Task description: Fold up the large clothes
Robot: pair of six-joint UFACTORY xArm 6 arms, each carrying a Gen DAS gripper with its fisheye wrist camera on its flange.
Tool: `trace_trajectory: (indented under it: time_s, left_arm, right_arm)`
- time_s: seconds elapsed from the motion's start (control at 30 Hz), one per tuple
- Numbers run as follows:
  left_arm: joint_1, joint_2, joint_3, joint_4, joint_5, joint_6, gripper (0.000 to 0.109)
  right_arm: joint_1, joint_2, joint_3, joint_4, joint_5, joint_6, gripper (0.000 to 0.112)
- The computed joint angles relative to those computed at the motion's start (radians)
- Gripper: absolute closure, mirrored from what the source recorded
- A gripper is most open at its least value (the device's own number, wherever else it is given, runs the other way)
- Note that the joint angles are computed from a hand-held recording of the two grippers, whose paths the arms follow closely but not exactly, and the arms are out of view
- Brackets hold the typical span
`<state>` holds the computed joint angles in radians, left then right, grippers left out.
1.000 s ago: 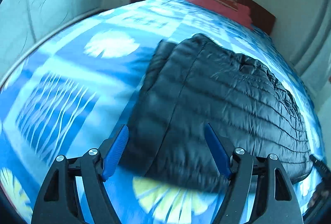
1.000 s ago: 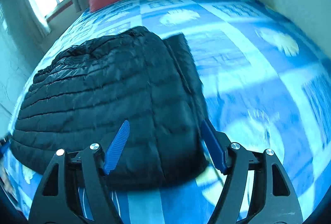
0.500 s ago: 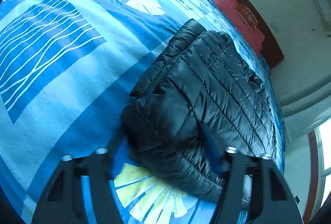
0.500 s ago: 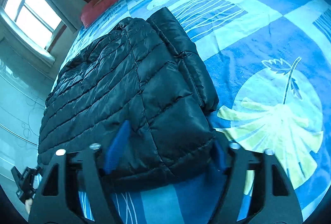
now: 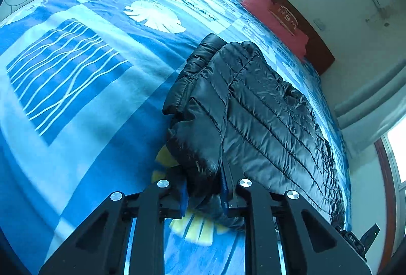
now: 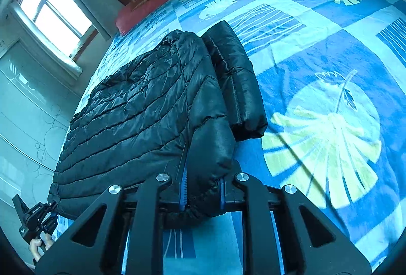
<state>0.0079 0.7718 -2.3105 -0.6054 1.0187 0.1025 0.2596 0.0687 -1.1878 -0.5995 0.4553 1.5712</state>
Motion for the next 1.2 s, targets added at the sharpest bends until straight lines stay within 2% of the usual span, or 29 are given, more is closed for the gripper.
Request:
trace_trajectory:
  time_s: [0.17, 0.27, 0.33, 0.47, 0.53, 0.57, 0.67, 0.83, 0.9, 1.0, 1.2]
  left_arm:
    - [0.020, -0.146, 0.215, -0.029, -0.030, 0.062, 0.089]
    - [0.030, -0.185, 0.272, -0.039, -0.027, 0.086, 0.089]
    - [0.035, -0.183, 0.273, -0.036, -0.019, 0.113, 0.087]
    - [0.033, -0.139, 0.196, 0.012, 0.022, 0.095, 0.074]
    - [0.036, -0.133, 0.175, 0.030, 0.031, 0.089, 0.067]
    - [0.038, -0.144, 0.191, 0.037, 0.026, 0.090, 0.061]
    - [0.054, -0.184, 0.255, 0.039, 0.004, 0.094, 0.052]
    - [0.089, -0.184, 0.265, 0.023, 0.031, 0.090, 0.046]
    - [0.093, -0.201, 0.285, 0.039, 0.027, 0.094, 0.046]
    - [0.094, -0.211, 0.274, 0.084, 0.040, 0.117, 0.046]
    - [0.099, -0.205, 0.228, 0.142, 0.025, 0.150, 0.043]
  right_arm:
    - [0.040, -0.075, 0.073, 0.006, 0.027, 0.016, 0.095]
    - [0.057, -0.101, 0.103, 0.015, 0.039, 0.017, 0.094]
    - [0.062, -0.103, 0.106, 0.020, 0.053, 0.004, 0.090]
    - [0.060, -0.122, 0.120, 0.027, 0.071, 0.018, 0.078]
    - [0.070, -0.137, 0.119, 0.020, 0.110, 0.020, 0.072]
    - [0.077, -0.147, 0.118, 0.015, 0.140, 0.013, 0.071]
    - [0.093, -0.184, 0.131, 0.000, 0.200, 0.016, 0.065]
    - [0.124, -0.241, 0.136, -0.041, 0.335, 0.053, 0.064]
    - [0.128, -0.247, 0.127, -0.052, 0.358, 0.055, 0.064]
    - [0.149, -0.219, 0.064, -0.073, 0.396, 0.022, 0.064]
    - [0.166, -0.034, -0.149, -0.015, 0.343, -0.172, 0.064]
